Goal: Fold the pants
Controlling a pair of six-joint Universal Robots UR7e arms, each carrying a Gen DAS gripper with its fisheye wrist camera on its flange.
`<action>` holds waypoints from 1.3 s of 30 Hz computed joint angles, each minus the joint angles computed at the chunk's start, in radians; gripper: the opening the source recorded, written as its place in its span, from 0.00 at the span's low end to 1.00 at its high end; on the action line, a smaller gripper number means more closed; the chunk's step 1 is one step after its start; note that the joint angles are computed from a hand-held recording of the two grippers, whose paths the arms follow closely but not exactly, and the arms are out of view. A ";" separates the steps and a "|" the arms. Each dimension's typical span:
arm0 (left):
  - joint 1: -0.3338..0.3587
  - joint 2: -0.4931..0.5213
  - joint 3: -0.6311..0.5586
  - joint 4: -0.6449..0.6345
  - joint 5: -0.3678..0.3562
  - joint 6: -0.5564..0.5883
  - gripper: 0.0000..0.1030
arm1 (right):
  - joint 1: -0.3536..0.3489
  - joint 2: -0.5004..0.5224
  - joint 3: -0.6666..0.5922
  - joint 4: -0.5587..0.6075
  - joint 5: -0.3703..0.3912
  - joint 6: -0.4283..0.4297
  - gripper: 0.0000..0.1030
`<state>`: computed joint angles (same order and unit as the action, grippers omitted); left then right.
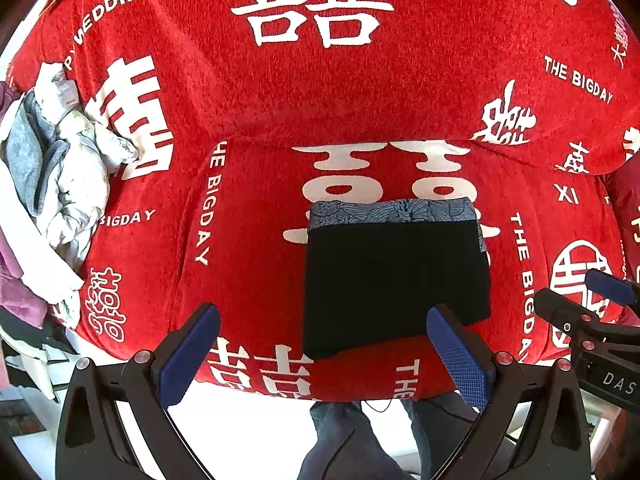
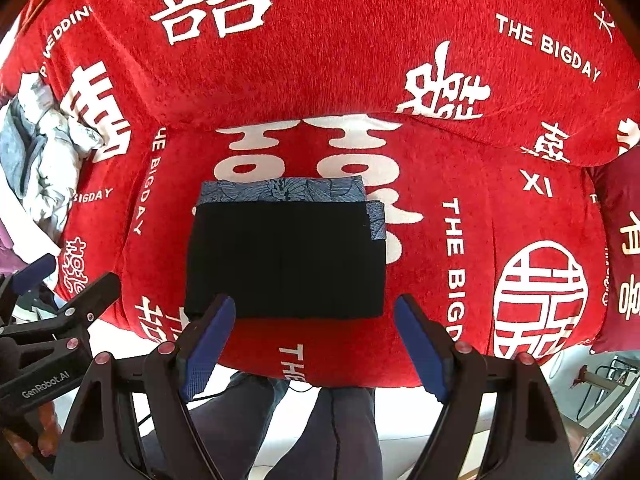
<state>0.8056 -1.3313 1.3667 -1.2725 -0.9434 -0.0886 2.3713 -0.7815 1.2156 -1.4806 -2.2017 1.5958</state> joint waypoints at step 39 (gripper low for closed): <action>-0.006 0.003 -0.003 0.015 0.011 -0.005 1.00 | -0.001 -0.003 0.005 0.025 0.004 0.017 0.82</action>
